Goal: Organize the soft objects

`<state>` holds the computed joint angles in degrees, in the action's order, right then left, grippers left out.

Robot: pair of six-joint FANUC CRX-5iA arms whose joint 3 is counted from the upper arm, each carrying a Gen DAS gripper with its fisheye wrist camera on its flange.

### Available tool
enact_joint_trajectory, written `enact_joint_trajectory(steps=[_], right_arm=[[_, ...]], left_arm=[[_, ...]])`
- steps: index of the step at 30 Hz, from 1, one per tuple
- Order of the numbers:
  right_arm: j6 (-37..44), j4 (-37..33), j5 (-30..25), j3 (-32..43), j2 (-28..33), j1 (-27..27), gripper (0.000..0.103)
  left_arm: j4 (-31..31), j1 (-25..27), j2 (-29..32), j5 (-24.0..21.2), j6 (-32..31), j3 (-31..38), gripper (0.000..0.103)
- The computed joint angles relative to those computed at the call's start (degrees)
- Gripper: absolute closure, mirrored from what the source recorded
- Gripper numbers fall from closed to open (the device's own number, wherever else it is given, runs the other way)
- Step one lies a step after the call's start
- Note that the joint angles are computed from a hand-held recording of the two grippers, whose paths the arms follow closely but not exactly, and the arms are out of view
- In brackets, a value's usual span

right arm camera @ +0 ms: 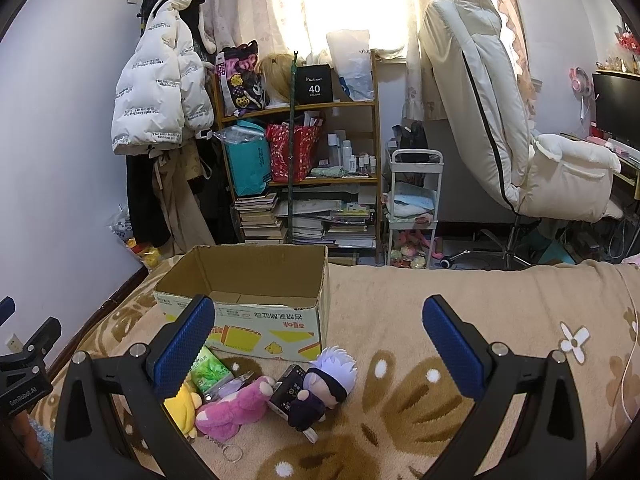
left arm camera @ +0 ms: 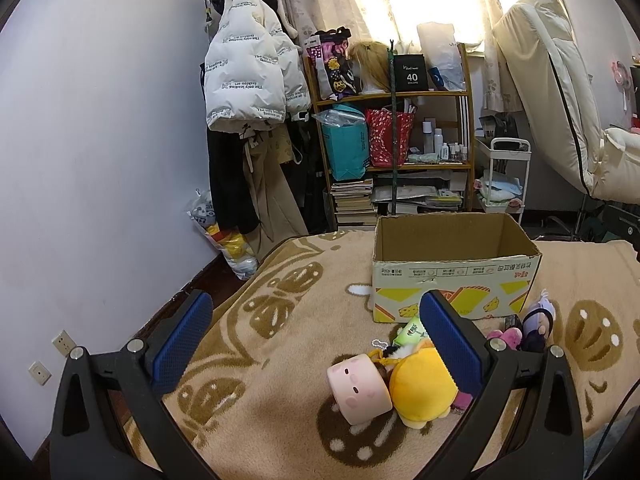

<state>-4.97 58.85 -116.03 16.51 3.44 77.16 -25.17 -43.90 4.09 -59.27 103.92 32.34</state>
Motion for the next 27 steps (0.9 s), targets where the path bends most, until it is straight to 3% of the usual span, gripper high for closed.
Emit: enact_joint_trajectory(steps=[27], right_arm=[[-1.5,-1.4,-0.1,-0.6,0.8,-0.7,0.000]], left_arm=[[-0.8,-0.5,0.0,-0.1,0.2,-0.1,0.001]])
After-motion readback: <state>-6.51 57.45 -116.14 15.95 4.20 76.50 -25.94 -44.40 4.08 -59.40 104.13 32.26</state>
